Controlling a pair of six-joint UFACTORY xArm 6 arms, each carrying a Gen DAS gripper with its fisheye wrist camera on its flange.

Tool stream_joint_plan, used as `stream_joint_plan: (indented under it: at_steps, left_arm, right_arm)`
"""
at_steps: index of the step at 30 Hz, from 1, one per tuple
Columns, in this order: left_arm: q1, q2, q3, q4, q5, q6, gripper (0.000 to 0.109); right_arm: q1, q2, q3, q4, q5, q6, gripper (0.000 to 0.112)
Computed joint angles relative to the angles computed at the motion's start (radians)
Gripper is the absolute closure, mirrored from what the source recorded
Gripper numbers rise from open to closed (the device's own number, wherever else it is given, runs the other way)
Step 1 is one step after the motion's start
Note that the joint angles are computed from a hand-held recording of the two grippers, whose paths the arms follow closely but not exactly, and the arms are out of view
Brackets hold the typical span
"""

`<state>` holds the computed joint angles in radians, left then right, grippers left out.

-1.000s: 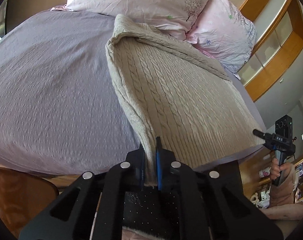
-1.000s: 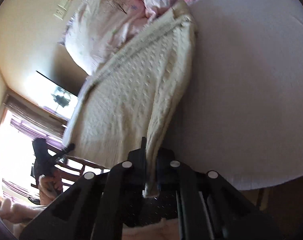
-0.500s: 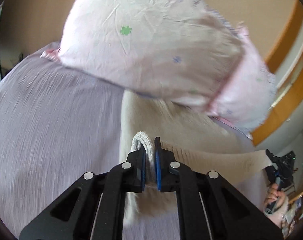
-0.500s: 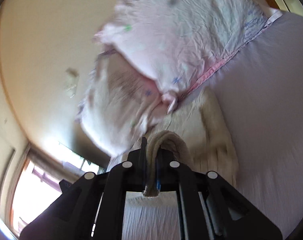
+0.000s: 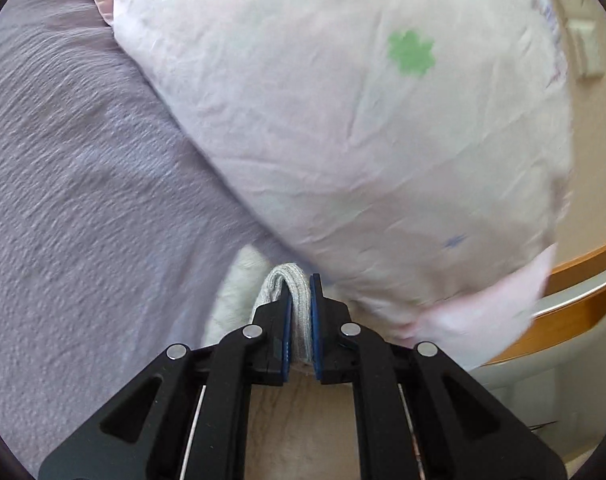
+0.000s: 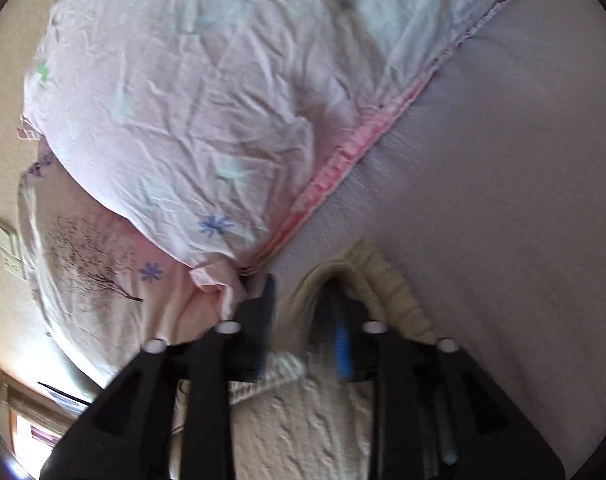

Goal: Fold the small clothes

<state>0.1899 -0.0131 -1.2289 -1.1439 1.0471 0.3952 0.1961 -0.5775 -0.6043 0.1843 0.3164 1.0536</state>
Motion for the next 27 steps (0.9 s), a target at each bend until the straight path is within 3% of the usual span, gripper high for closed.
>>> stream_joint_plan:
  at_steps: [1,3,5,6,8,10,12,13,17,22,23,24,25,27]
  left_arm:
    - [0.011,-0.006,0.006,-0.043,0.01,0.019,0.1]
    - [0.021,-0.047,0.043,-0.124,-0.038,0.071,0.088]
    - [0.049,-0.086,0.067,-0.214,-0.053,0.144,0.02]
    - [0.065,-0.104,0.073,-0.228,-0.052,0.174,0.016]
    - [0.06,-0.143,0.076,-0.131,-0.103,0.22,0.016]
    - [0.045,-0.16,0.062,0.079,-0.106,0.204,0.017]
    - [0.04,-0.177,0.073,0.211,-0.067,0.207,0.022]
    - [0.038,-0.183,0.079,0.26,-0.045,0.202,0.029]
    - [0.011,-0.187,0.114,0.391,0.039,0.155,0.043]
    - [-0.028,-0.185,0.146,0.396,0.02,0.116,0.049]
    - [-0.029,-0.184,0.143,0.38,0.021,0.099,0.062]
    - [-0.037,-0.183,0.148,0.377,0.01,0.075,0.069]
    - [-0.047,-0.169,0.14,0.373,-0.009,0.05,0.094]
    - [-0.038,-0.172,0.138,0.329,0.011,0.014,0.095]
  right_arm:
    - [0.003,0.003,0.001,0.031,-0.024,-0.017,0.057]
    - [0.006,0.011,-0.011,0.075,-0.053,-0.058,0.045]
    - [0.01,0.022,-0.036,0.029,-0.049,-0.039,0.041]
    - [0.009,0.019,-0.053,-0.023,-0.017,-0.027,0.04]
    - [0.013,0.003,-0.063,-0.049,0.014,-0.03,0.04]
    - [0.017,-0.024,-0.067,-0.045,0.039,-0.046,0.036]
    - [0.031,-0.044,-0.068,-0.034,0.051,-0.078,0.033]
    - [0.042,-0.051,-0.071,-0.032,0.061,-0.099,0.031]
    - [0.089,-0.061,-0.078,-0.007,0.091,-0.141,0.031]
    - [0.131,-0.119,-0.042,-0.023,0.104,-0.178,0.029]
    - [0.134,-0.13,-0.035,-0.044,0.103,-0.177,0.029]
    - [0.135,-0.142,-0.025,-0.063,0.096,-0.179,0.028]
    - [0.135,-0.157,-0.011,-0.082,0.082,-0.174,0.028]
    - [0.127,-0.182,0.013,-0.095,0.056,-0.167,0.027]
